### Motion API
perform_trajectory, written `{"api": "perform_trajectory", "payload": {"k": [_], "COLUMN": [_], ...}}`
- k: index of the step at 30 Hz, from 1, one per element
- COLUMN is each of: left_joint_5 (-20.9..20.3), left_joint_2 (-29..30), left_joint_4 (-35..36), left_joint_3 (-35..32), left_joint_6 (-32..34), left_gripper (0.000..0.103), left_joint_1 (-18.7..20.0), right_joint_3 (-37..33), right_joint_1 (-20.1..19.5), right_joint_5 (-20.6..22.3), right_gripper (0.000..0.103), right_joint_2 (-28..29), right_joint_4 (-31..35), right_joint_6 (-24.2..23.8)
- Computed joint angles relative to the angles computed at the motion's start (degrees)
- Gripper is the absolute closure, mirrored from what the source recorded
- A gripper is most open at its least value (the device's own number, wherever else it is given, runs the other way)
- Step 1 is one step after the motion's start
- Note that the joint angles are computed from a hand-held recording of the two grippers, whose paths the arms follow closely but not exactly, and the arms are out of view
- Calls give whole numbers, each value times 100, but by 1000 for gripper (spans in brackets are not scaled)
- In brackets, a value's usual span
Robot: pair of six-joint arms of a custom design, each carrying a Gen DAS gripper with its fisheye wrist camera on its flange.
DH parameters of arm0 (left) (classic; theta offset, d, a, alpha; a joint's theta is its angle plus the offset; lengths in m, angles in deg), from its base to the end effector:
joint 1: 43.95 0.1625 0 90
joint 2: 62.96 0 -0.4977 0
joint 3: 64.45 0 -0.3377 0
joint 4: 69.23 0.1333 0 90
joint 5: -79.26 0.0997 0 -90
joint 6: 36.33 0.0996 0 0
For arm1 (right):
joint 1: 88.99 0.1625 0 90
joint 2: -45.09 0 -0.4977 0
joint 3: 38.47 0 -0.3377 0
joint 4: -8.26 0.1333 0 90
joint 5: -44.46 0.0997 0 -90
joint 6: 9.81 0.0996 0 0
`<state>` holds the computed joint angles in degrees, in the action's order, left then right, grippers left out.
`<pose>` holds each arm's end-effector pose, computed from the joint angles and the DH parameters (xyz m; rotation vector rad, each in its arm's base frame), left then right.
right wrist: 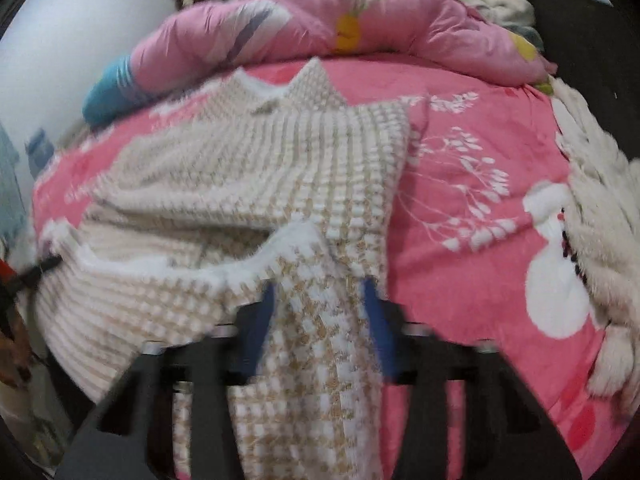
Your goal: Fold large clothes
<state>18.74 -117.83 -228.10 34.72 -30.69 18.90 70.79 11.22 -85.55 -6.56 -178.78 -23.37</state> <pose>-0.1366 -0.6659 0.2963 0.5985 2.5687 -0.6926 0.1772 -0.5931 0.2721 0.1810 -2.3249 0.8036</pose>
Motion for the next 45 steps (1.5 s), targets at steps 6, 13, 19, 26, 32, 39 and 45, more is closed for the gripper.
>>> {"api": "perform_trajectory", "payload": {"k": [6,13,19,26,32,39,45], "left_joint_5": [-73,-323,-180,-278,-1451,-691,-1142], "left_joint_2": [-54,173,683,170,-7,498,84], "left_joint_4": [-440,-974,487,-541,203,-116,-297], "left_joint_3": [144,-292,-1013,-415,-129,-48,307], "left_joint_6": [500,1098,388,562,695,534,761], "left_gripper": [95,96,92,75,73,75,73], "left_joint_1": [-89,-235,237,93,-37,31,-221], "right_joint_3": [264,341,218,411,112,-775,-666], "right_joint_1": [119,122,-533,-159,228,-120,266], "right_joint_5": [78,259,775,645,1208,1266,1376], "right_gripper": [95,95,94,66,56,54,54], "right_joint_2": [-8,-114,-109,-410,-121,725,543], "right_joint_4": [-968,-1777,-487,-1054,-86,1159,973], "right_joint_6": [-343,-263,900,566,-190,561,456]}}
